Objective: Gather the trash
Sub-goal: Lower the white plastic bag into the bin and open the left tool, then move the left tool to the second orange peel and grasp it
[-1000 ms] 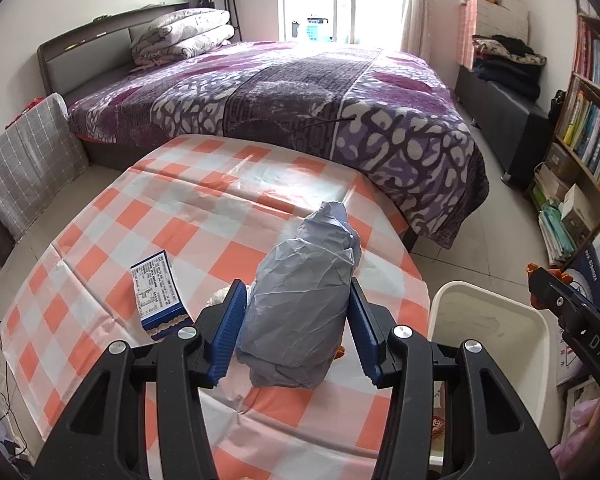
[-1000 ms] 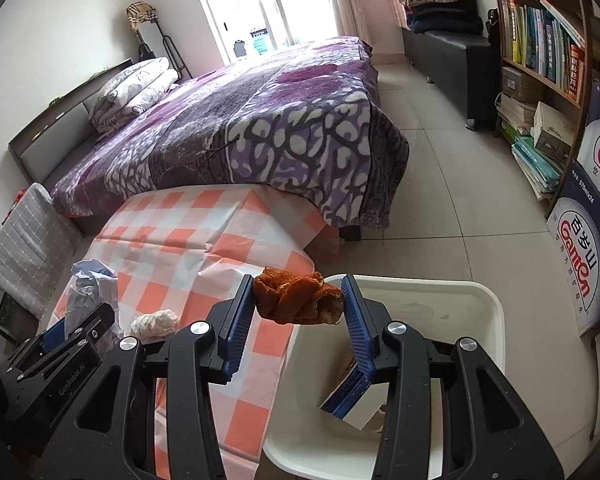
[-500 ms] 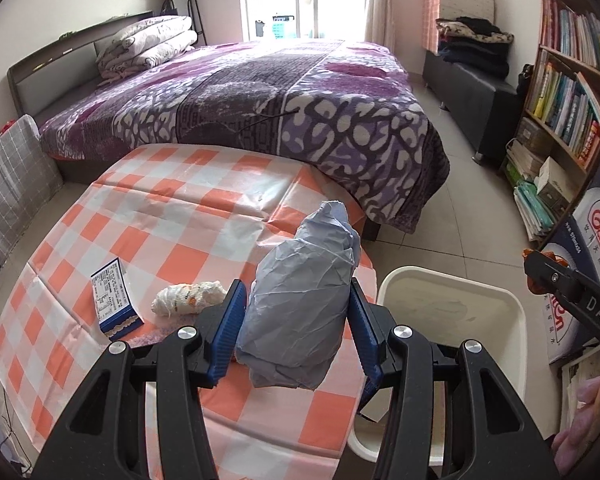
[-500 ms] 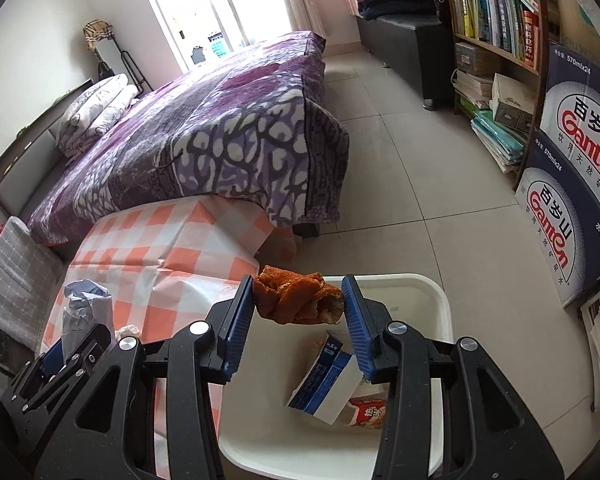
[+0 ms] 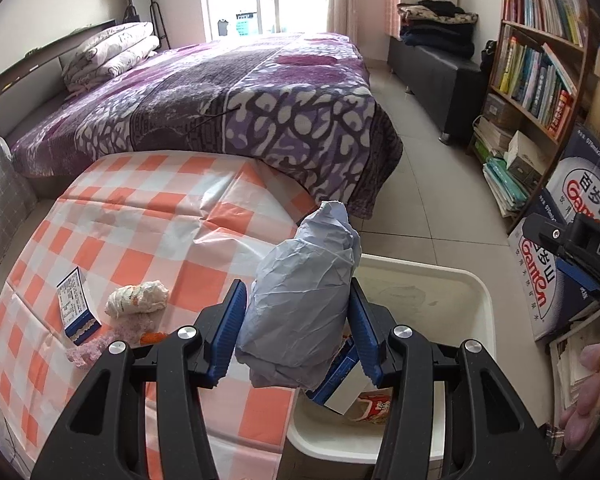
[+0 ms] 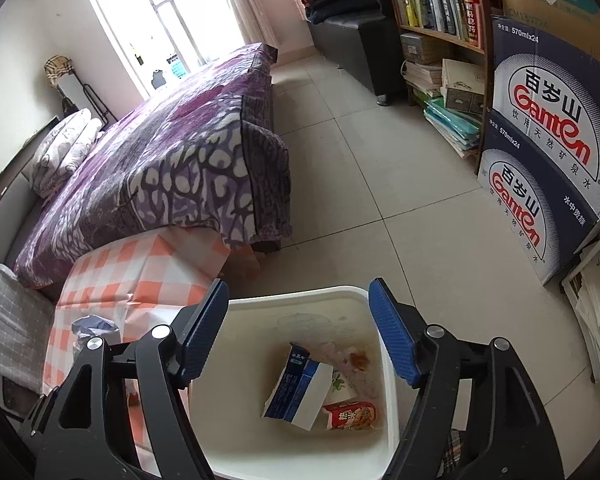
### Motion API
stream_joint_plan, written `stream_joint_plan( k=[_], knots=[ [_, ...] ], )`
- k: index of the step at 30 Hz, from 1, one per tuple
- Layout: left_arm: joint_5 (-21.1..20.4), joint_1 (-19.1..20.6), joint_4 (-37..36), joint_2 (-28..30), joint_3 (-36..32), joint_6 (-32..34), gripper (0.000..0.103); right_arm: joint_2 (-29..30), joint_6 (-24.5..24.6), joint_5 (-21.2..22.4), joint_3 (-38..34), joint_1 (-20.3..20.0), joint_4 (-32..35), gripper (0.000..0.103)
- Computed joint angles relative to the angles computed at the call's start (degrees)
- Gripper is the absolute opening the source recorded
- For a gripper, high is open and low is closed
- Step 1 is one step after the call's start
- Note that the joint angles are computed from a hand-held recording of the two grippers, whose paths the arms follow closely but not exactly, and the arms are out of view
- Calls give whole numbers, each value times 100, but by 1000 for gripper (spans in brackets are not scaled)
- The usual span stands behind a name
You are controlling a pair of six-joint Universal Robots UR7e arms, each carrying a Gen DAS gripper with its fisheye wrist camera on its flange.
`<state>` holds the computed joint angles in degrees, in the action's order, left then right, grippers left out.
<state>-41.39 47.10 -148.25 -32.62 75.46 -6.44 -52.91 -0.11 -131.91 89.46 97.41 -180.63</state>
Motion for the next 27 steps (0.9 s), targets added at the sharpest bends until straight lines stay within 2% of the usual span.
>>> stream_joint_plan(
  k=[9, 17, 20, 24, 27],
  knots=[
    [-316, -100, 129, 144, -66, 124, 50, -192, 136, -93, 128, -91, -214, 79],
    [-871, -111, 291, 200, -104, 129, 51, -295, 269, -165, 205, -153, -409, 83],
    [-1235, -70, 422, 205, -165, 167, 52, -302, 274, -232, 209, -161, -494, 87],
    [-1467, -63, 432, 197, -176, 185, 71, -267, 277, -345, 187, -153, -555, 94],
    [-1433, -73, 387, 169, -140, 192, 74, -229, 261, -449, 158, -136, -571, 96]
  ],
)
